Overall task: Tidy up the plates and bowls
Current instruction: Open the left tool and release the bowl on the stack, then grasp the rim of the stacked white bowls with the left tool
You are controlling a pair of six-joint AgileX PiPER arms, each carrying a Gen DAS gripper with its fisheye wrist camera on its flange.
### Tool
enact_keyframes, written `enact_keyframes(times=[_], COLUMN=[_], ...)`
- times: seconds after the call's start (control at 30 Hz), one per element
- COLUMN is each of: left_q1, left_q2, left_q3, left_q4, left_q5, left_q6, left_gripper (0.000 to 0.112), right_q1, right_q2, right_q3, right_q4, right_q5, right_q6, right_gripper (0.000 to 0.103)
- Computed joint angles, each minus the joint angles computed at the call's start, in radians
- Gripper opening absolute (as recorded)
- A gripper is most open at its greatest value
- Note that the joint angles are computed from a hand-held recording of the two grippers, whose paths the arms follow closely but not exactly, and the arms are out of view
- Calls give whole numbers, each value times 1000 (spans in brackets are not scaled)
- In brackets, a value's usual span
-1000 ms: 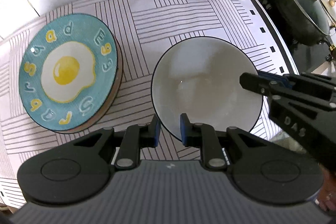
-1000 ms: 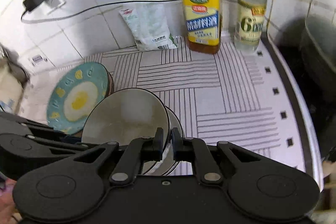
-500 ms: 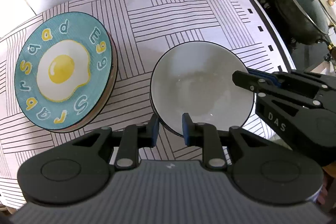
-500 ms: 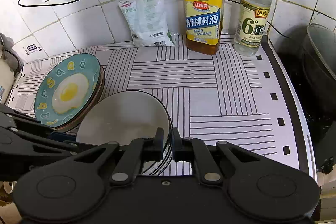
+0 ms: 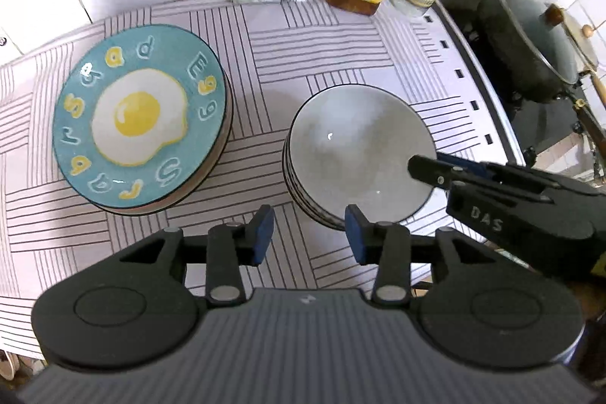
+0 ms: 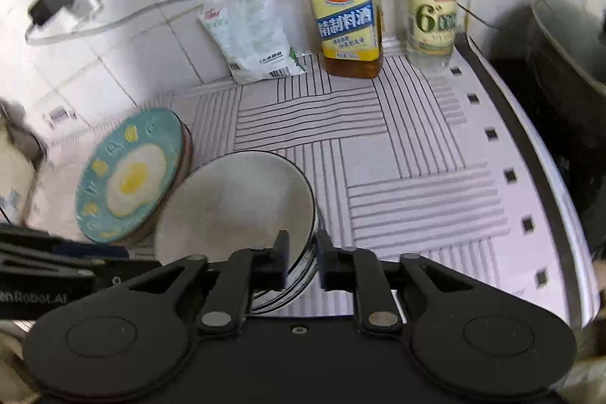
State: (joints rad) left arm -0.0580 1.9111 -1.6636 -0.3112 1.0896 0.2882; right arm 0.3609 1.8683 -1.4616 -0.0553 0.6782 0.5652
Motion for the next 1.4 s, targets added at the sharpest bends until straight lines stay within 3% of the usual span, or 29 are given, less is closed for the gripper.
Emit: enact_keyframes(times=[0.13,0.33,0.5,0.73,0.8,0.97,1.1,1.2,1.4], left_q1=[27,50,97,144,165,210,282,308,339], left_q2=[-73,-193,-284,-374,-389,-404,-371,-345,-286], left_q3=[68,200,316,449,478,536,551,563,589], left_q4=[-40,-14,-46,-56,-78,-141,-266,-318,-483], left_q5=[-20,-70,-113,-150,-157,-174,-121,-129,-182], left_q6=[59,151,226,329,347,393,455,460,574], left_gripper=[46,49,53,56,56,61,62,62,64], right_q1=[28,89,158,268,292,327,325,311,270], right_q2=[-77,-159,-234,-258,-254,-246,-245,-226,-227], right_q3=[75,148,222,247,233,222,278,304,440], right_q4=[-47,-175,-281,-452,-466,-474,-501,-509,-688], right_q5=[-20,-5,-21,18,43,78,-6,-61,-247], right_q6=[78,195,288,427,423,393,325,270,415], right_gripper=[30,40,40,45,51,54,63,65,69])
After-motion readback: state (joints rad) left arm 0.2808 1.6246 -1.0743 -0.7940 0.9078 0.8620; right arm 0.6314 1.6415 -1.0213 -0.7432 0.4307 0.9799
